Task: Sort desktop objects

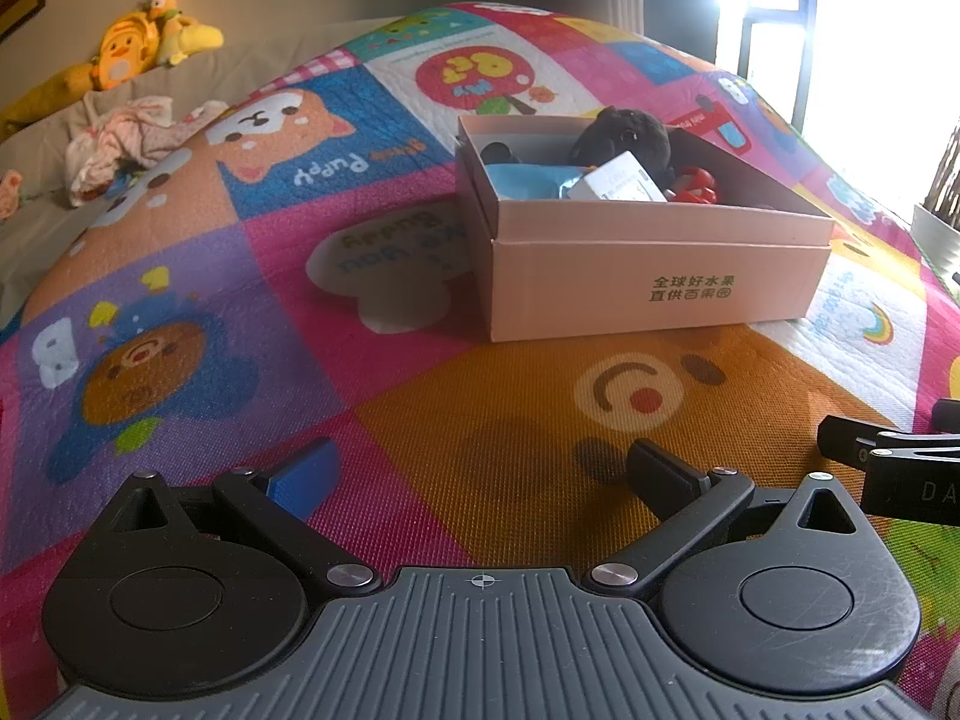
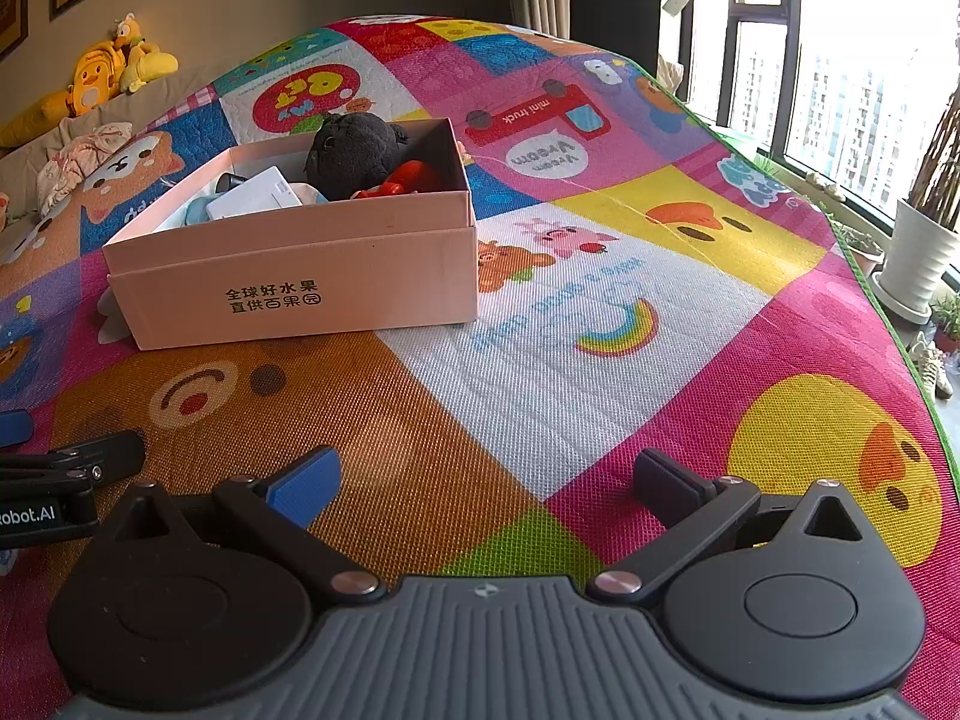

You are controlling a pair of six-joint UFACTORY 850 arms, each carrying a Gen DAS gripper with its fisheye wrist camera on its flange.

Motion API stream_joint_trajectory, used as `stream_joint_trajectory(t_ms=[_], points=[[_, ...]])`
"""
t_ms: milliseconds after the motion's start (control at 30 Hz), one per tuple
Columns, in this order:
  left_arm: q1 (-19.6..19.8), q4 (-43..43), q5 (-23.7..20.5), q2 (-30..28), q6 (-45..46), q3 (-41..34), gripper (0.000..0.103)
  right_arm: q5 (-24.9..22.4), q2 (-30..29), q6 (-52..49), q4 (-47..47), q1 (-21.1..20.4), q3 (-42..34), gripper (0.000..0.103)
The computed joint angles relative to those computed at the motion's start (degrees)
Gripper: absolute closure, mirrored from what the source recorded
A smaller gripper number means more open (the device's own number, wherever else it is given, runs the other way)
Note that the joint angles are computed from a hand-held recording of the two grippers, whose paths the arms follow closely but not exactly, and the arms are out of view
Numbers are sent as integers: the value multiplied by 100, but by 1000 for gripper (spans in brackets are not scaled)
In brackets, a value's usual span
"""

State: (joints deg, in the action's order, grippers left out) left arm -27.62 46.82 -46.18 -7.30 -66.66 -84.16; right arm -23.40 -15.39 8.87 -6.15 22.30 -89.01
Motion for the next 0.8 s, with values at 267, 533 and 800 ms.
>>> stream_joint_trajectory(t_ms=[267,533,800], points=[[-3,-3,-7,-5,0,-9,0,-6,-2,6,-6,1,-7,0],[-2,-216,-129,-31,127,-100,0,-4,-1,12,-11,4,-5,0],[-26,-254,-196,-32,85,-119,0,-3,-6,16,-17,5,-9,0]])
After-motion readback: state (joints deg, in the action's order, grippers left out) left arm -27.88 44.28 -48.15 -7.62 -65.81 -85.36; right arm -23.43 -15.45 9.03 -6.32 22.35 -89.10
